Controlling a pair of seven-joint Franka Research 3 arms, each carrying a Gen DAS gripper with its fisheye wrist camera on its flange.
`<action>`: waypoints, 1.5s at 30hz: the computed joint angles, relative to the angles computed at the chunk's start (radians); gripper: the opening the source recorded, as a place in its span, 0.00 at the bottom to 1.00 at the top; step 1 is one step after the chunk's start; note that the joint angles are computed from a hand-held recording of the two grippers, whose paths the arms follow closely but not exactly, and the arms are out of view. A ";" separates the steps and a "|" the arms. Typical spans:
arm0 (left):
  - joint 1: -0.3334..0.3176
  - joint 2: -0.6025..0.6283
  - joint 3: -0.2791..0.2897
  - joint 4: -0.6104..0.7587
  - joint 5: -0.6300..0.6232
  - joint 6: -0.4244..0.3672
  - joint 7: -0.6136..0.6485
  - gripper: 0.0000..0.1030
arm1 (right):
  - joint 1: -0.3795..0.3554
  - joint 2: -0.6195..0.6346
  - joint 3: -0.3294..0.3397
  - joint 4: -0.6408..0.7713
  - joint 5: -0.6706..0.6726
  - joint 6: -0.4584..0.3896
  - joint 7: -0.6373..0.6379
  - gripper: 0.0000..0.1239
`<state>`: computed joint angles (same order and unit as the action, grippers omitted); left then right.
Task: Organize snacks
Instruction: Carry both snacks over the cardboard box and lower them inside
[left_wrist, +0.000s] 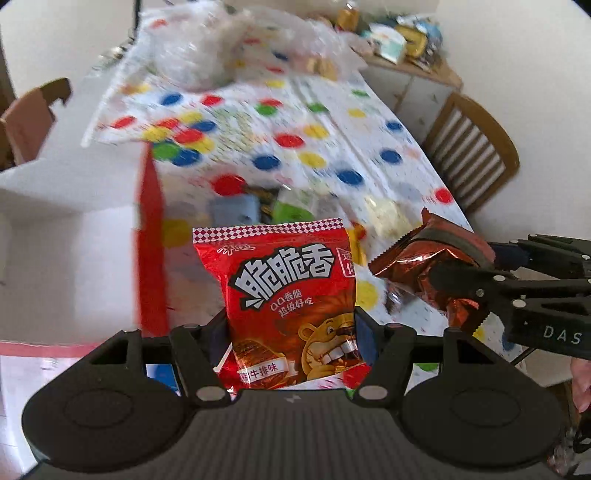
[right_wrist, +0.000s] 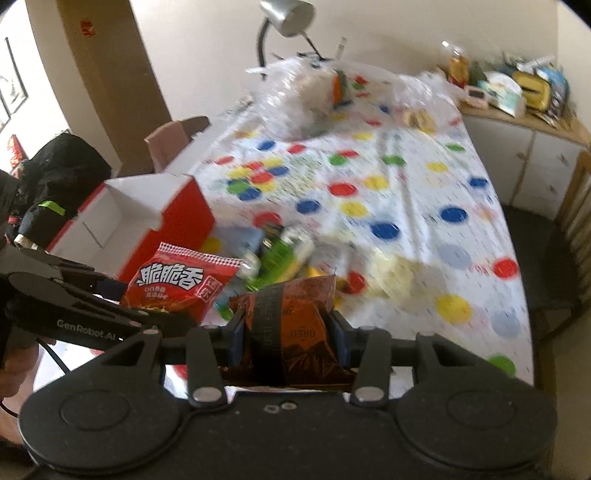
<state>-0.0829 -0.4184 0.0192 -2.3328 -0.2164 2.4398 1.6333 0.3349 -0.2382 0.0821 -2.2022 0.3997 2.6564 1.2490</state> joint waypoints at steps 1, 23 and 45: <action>0.007 -0.007 0.005 -0.001 0.004 0.003 0.001 0.65 | 0.005 0.010 0.007 0.013 -0.001 0.004 0.004 0.36; 0.225 0.069 0.150 0.092 0.052 0.014 0.190 0.65 | 0.188 0.405 0.078 0.455 -0.322 0.058 0.320 0.36; 0.399 0.296 0.085 0.221 0.128 -0.050 0.339 0.65 | 0.365 0.777 0.015 0.875 -0.462 -0.184 0.396 0.36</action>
<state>0.3163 -0.1225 0.1045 -2.1114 -0.0889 2.3897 1.9720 0.7002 0.5387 0.0967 -1.3269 -0.0628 2.4723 1.6448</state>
